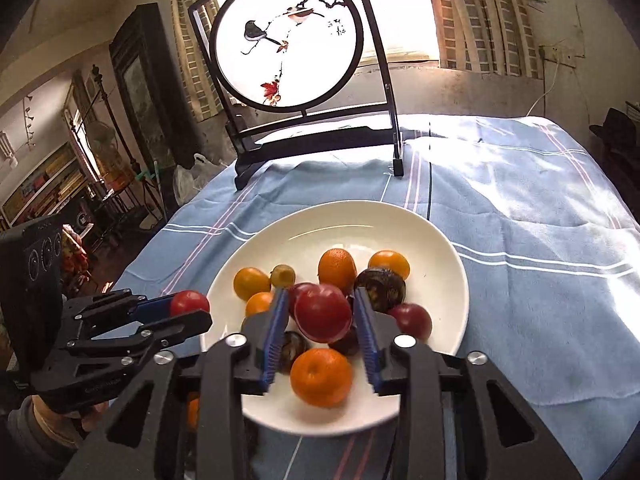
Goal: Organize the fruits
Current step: 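Place both red plums on the white plate and open both grippers, then grasp a passion fruit with the left gripper while the right gripper grasps another passion fruit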
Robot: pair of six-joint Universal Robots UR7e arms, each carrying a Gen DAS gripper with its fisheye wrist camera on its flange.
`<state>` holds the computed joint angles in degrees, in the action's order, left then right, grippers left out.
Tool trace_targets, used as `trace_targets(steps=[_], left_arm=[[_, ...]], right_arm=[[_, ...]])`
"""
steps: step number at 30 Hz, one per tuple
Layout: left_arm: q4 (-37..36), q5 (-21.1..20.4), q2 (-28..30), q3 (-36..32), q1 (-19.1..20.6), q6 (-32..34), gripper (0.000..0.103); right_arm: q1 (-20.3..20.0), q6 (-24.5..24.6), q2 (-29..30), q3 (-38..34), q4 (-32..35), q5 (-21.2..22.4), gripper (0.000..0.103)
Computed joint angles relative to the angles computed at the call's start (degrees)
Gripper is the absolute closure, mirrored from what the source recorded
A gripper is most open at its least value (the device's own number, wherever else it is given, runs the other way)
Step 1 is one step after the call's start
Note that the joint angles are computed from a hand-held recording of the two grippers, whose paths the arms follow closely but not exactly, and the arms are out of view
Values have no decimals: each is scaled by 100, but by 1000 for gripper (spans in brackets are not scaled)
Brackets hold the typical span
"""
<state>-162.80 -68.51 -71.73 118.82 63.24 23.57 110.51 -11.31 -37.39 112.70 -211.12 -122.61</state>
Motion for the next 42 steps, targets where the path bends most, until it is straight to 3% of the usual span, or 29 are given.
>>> trace_targets(steps=[2,4,9,14,18,24,29,34,38,42], left_arm=[[95,17,95,-151,95,-169,56],[181,-165,-48,-129,176,-230,53],[39,-216,-848,645,19,212,40],[418,-24,-1612,1465,-148,509,40],[549,135,-1727,1775,-136,480,40],[370,465,-1446,1921,-140,266,61],[276,477,-1465,1939,-126,235,62],[200,228,-1980,2082,-148,161,62],[294,258,-2413,2165,-151,146,61],[449,329,-2570,2147,-48,139,61]], right_arm=[[-46,31,-6,100,-148,115,52],[-45,-5,-51,325,-313,226,52],[68,-150,-6,1026,-1034,126,48],[67,130,109,1647,-1657,198,48],[157,71,186,1743,-1918,98,46],[103,194,170,1799,-2030,147,44],[36,300,92,1810,-1709,244,44],[75,42,66,1795,-1324,497,44],[586,-294,380,1380,-630,-233,44],[775,96,480,1046,299,-299,45]])
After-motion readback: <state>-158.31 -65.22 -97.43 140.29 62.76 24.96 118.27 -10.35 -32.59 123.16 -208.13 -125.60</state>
